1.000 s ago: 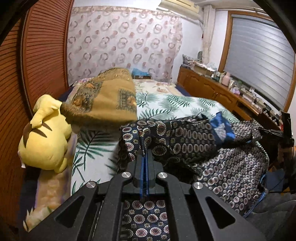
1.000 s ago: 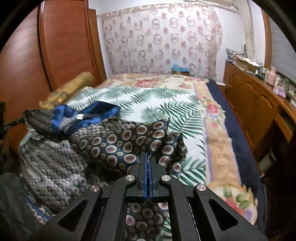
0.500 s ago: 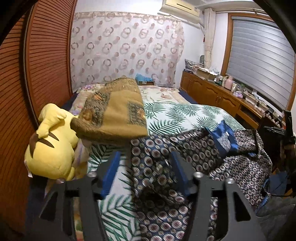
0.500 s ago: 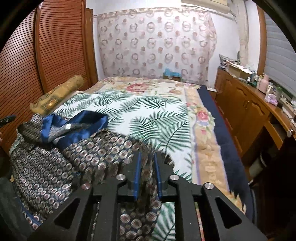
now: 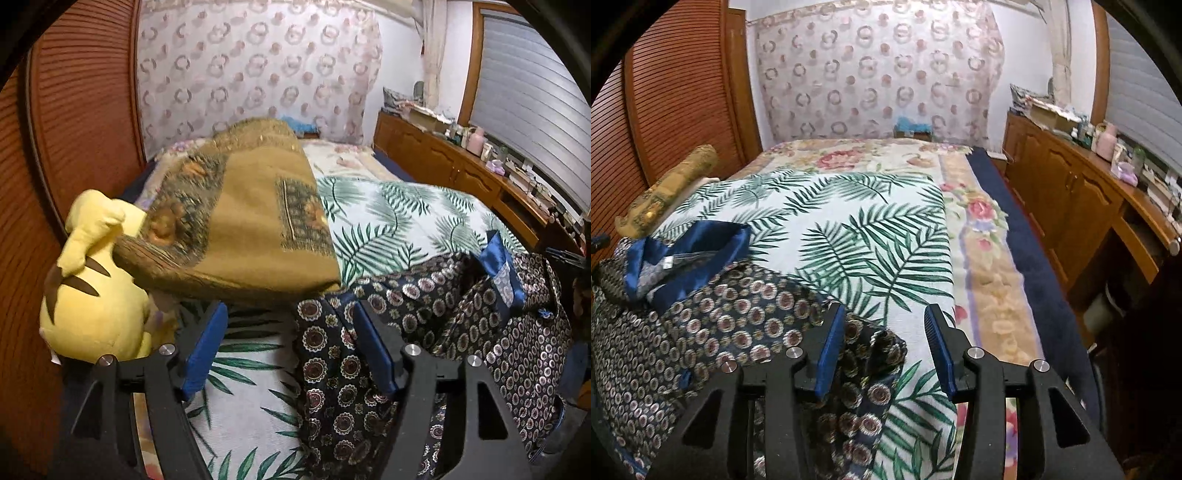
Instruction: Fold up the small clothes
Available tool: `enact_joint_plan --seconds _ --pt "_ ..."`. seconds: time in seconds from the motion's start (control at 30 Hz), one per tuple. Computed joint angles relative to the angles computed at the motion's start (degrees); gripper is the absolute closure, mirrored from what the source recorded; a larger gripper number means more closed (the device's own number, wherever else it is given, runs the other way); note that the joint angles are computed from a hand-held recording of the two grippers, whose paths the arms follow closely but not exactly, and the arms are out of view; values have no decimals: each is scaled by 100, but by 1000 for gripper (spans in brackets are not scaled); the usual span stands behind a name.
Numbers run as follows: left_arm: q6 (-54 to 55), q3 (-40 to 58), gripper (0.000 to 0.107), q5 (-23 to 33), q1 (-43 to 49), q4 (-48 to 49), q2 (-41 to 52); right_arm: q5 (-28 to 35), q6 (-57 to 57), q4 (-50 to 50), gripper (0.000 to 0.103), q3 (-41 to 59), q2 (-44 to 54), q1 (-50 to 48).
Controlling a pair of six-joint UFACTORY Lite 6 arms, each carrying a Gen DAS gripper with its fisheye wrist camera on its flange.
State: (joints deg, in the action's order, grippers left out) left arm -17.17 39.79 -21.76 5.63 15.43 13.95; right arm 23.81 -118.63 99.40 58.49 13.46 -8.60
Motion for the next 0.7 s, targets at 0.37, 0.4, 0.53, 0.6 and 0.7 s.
enact_joint_plan --seconds 0.37,0.4,0.53,0.6,0.7 --pt "-431 410 36 258 -189 461 770 -179 1398 -1266 57 869 918 260" --pt "-410 450 36 302 -223 445 804 -120 1499 -1369 57 1055 1087 231" --pt "-463 596 36 408 -259 506 942 5 1792 -1712 57 1304 1242 187" --pt "-766 661 36 418 -228 815 1019 68 1824 -1791 57 1358 1283 147" --pt "-777 709 36 396 -238 827 1090 123 1917 -1931 57 1432 1343 124"
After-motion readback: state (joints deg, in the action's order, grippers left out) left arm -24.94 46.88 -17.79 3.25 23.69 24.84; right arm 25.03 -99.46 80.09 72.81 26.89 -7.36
